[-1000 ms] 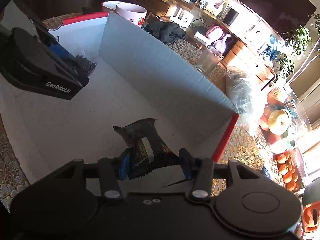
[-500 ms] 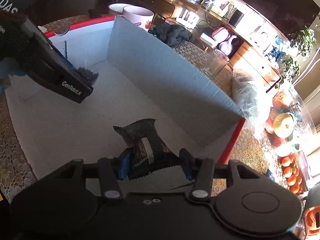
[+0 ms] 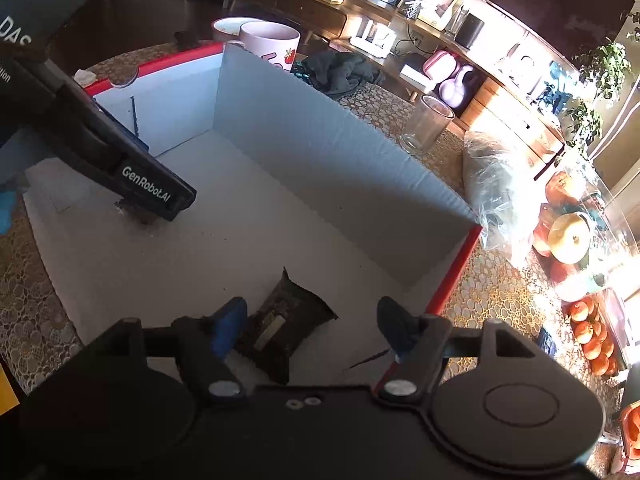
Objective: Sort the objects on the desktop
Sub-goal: 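Lower both snacks into the shoebox and open both tools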
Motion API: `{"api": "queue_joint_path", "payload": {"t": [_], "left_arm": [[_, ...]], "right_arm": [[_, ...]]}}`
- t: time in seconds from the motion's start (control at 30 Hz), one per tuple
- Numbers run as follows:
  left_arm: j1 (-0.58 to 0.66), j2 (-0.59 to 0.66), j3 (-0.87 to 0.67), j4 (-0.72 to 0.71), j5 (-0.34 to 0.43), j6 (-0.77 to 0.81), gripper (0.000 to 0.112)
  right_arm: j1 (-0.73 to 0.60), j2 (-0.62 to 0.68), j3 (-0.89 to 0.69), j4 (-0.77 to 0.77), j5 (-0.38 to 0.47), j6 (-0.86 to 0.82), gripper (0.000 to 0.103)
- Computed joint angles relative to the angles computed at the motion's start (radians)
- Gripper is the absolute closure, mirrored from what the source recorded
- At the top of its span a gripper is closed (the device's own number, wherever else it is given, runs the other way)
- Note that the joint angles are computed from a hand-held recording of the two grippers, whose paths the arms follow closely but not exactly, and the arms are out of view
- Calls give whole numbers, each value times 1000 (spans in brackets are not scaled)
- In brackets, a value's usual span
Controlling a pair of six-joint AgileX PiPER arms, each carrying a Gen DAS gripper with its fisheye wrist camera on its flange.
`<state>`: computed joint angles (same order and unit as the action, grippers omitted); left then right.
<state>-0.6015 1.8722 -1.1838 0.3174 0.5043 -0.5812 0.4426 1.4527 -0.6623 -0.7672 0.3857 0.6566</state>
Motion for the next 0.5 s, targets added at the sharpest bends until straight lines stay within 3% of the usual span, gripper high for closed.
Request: {"api": "queue_joint_path", "payload": {"t": [0.43, 0.5], "left_arm": [[-60, -124, 86, 95, -40, -140, 53], [-69, -137, 94, 98, -37, -152, 47]], "right_arm": [[-2, -245, 63, 187, 58, -182, 27], [4, -285, 79, 195, 75, -183, 26]]}}
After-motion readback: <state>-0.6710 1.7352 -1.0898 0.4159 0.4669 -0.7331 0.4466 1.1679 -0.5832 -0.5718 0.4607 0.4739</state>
